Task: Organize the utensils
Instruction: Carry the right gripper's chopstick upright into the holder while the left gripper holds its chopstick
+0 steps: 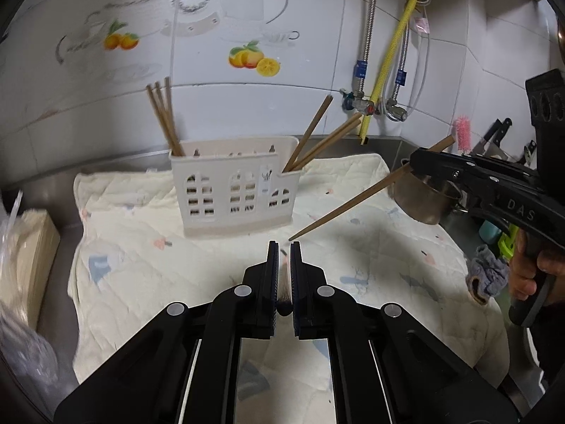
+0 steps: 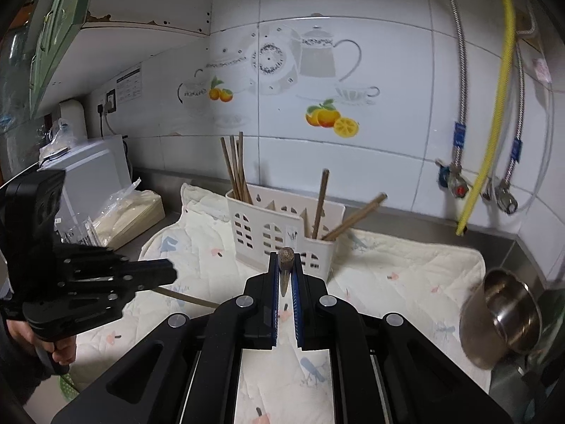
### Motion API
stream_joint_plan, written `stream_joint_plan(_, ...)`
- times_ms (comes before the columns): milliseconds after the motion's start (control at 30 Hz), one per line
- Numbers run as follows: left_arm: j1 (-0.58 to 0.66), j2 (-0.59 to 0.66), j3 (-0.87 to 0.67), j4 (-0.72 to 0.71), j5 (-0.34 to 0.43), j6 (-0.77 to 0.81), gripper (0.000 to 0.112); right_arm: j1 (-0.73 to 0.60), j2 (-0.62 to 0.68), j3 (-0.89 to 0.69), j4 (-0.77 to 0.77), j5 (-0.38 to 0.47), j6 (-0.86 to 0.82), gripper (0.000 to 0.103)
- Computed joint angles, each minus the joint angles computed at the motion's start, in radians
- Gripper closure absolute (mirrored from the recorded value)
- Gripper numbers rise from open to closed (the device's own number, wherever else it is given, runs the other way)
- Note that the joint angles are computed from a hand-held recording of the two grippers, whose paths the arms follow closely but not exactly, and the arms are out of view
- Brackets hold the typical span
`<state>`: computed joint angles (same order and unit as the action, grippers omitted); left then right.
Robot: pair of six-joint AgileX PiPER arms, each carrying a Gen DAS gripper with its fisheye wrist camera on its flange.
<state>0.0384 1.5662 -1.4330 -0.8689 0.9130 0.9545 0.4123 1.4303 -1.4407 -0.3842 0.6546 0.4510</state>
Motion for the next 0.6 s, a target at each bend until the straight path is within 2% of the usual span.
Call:
stream_joint_plan(133,0.029,-0.051,0.138,-0.067,-0.027,0.053,0.107,0.021,-0.046,0.086,-0.068,-0.031,0.105,0.097)
stream_joint_plan(267,0.057,-0.062,0.233,-0.107,-0.019,0.093,0.107,0.037,-0.079,0.153,-0.109,-0.049,0.191,0.097)
stream_joint_plan(600,0.026,-0.011,0.377,-0.054,-0.078,0.119,0.107,0.061,-0.101,0.204,-0.149,-0.049,0.264,0.096)
